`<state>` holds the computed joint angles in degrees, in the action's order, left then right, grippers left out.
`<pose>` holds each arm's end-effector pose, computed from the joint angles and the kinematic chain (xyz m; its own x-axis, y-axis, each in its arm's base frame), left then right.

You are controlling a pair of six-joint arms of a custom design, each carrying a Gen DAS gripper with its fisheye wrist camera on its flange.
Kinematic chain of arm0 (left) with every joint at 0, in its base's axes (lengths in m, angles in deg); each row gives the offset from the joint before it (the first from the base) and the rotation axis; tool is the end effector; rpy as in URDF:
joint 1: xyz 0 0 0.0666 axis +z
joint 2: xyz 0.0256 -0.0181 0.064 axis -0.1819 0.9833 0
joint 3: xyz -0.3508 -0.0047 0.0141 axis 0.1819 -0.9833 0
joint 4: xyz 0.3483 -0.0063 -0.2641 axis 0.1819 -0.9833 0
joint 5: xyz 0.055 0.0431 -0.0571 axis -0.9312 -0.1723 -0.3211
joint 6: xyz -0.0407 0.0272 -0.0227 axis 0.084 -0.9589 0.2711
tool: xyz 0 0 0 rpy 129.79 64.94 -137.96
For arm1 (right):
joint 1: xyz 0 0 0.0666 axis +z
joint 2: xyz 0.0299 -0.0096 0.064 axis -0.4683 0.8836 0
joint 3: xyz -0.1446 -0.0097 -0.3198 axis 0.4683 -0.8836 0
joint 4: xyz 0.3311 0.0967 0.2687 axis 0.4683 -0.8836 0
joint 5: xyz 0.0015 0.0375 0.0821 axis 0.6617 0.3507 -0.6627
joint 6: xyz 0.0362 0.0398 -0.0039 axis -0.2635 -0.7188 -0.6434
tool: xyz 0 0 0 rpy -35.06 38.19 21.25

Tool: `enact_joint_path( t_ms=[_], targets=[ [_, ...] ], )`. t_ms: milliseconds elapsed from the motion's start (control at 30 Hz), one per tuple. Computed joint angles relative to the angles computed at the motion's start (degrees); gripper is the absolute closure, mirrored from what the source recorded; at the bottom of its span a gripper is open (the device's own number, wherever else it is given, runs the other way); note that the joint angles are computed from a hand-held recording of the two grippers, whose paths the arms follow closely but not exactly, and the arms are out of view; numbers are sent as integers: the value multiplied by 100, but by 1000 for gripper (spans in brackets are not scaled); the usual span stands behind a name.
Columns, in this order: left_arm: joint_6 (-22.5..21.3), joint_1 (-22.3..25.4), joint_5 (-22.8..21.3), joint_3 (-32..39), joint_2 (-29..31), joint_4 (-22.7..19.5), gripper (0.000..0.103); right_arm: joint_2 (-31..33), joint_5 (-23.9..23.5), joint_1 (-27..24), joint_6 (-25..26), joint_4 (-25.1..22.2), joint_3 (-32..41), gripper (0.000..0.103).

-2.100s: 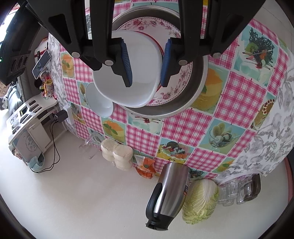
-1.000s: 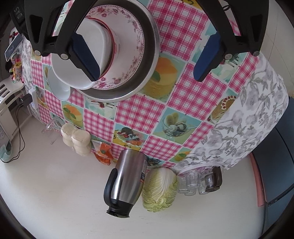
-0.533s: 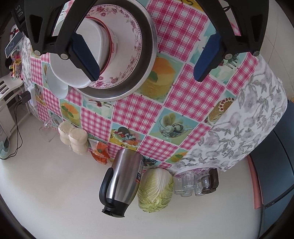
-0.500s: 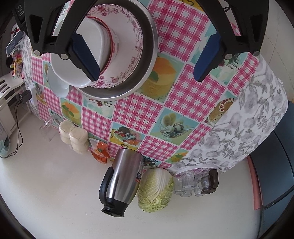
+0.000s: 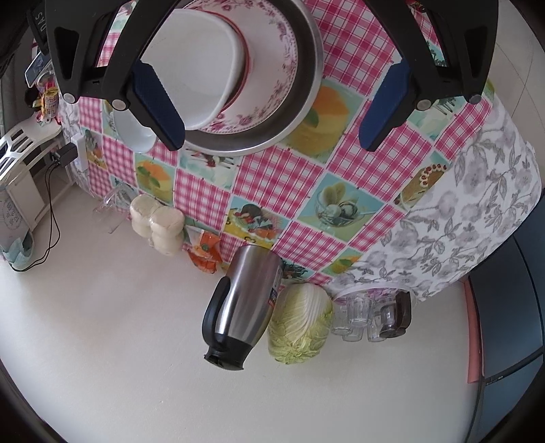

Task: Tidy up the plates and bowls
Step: 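Move both grippers to the pale blue round bowl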

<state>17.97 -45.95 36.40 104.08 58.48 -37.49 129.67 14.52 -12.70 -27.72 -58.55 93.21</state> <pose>0.2783 -0.1725 0.4003 -0.4897 -0.5653 -0.6638 -0.5892 0.7757 -0.2259 0.3506 0.1052 0.3733 -0.8123 0.1455 -0.5648 -0.1492 0.8843 0.4424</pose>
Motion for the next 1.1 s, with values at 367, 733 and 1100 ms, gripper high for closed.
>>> enact_joint_path(
  t_ms=[367, 733, 1100],
  targets=[
    [-515, -256, -225, 539, 514, 480, 1, 108, -277, -1011, 11, 75, 42, 0],
    [-1480, -490, -45, 1334, 1479, 1018, 1, 333, -459, -1822, 81, 127, 102, 0],
    [-2150, -465, 215, 1770, 2190, 1532, 1, 710, -432, -2074, 183, 151, 183, 0]
  ],
)
